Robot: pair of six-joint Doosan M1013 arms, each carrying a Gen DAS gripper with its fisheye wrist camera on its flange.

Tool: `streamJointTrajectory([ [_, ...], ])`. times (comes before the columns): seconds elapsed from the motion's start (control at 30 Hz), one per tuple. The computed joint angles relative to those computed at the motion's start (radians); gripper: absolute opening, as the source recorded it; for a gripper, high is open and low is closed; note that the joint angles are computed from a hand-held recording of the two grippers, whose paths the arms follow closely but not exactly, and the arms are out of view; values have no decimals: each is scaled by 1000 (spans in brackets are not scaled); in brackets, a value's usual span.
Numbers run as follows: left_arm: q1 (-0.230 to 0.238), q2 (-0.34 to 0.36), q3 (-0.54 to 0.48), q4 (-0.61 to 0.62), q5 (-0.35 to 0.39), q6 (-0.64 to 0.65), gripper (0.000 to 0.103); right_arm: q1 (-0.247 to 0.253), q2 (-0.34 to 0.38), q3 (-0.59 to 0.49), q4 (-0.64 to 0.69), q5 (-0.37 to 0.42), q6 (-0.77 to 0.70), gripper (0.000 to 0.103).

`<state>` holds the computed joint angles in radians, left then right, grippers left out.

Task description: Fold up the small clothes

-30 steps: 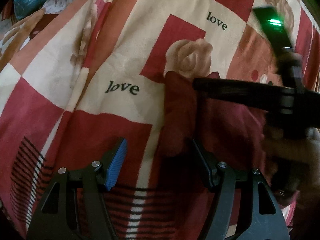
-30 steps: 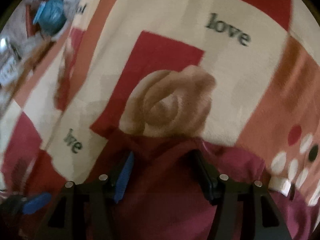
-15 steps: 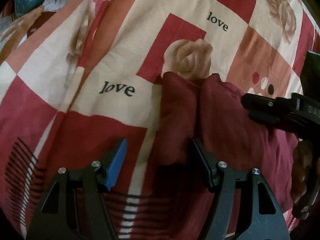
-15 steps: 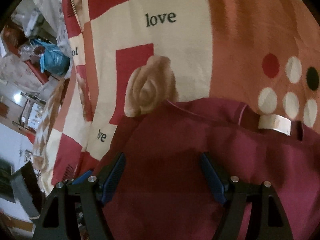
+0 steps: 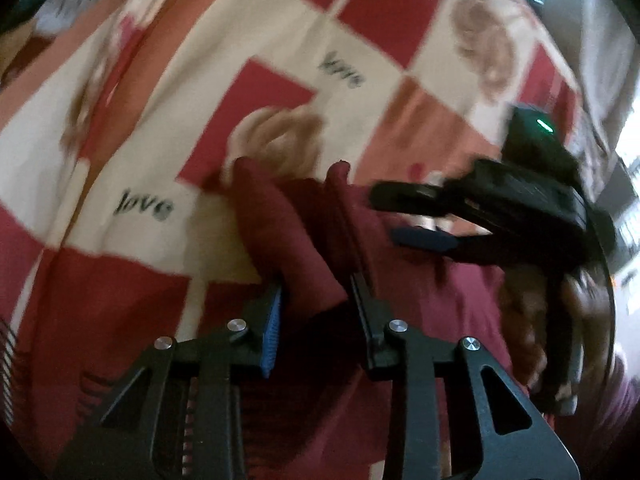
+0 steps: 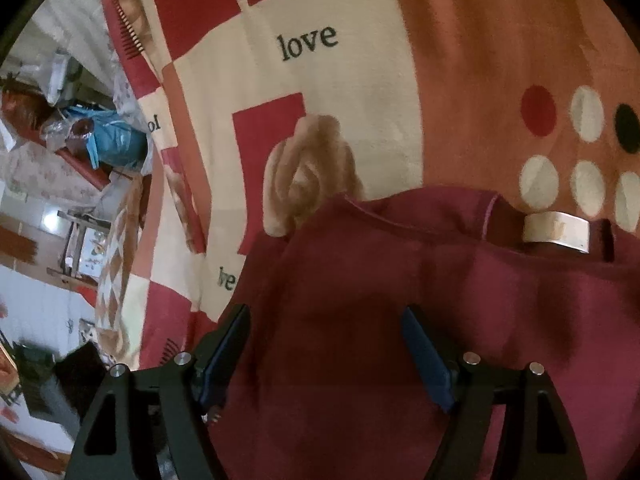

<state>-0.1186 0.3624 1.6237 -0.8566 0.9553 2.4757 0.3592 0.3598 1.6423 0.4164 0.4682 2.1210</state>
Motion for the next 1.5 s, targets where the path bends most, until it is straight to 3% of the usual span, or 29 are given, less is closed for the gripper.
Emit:
streamJointTrajectory([
  [0.13,-15,-30,30,-33,4,121,29,-4,26,-49,71,38,-86,88],
  [0.2,-26,-37,38,-22,-10,148,29,-9,58,-103,98,118,-131,89],
  [0.37,-31,-36,39,6,-11,134,29,-4,124,-209,37,270,-138,89],
  [0.47,-32,-29,24,12,20,117,29,0,150,-236,14,315,-144,89],
  [0.53,-22,-31,14,36,53,123,32,11,149,-234,-52,305,-131,83],
  [0.57,-19,-36,12,44,58,132,39,19,147,-236,-106,310,-109,68],
  [0.6,-10,-40,9,47,78,151,57,27,142,-231,-159,308,-91,57],
  [0.63,-2,-42,8,46,92,165,72,26,137,-224,-164,298,-94,54],
  [0.73,21,-63,21,39,76,196,74,16,109,-178,-135,239,-119,45],
  [0.9,1,-98,69,141,-95,194,74,11,97,-150,-120,200,-117,45],
  [1.07,-37,-76,68,282,-96,134,74,13,89,-136,-106,167,-90,45],
  [1.17,-51,-67,72,294,-106,121,74,12,79,-115,-85,135,-100,45],
  [1.2,-46,-60,66,268,-87,121,66,11,74,-106,-74,121,-113,40],
  [1.23,-38,-53,56,241,-57,109,42,12,72,-102,-69,114,-121,37],
  [1.3,-29,-47,41,199,-15,79,25,15,60,-89,-73,94,-127,29],
  [1.37,-19,-57,39,135,-1,95,17,17,37,-70,-89,65,-130,25],
  [1.5,-22,-95,54,47,45,160,16,8,-31,-13,-80,9,-138,25],
])
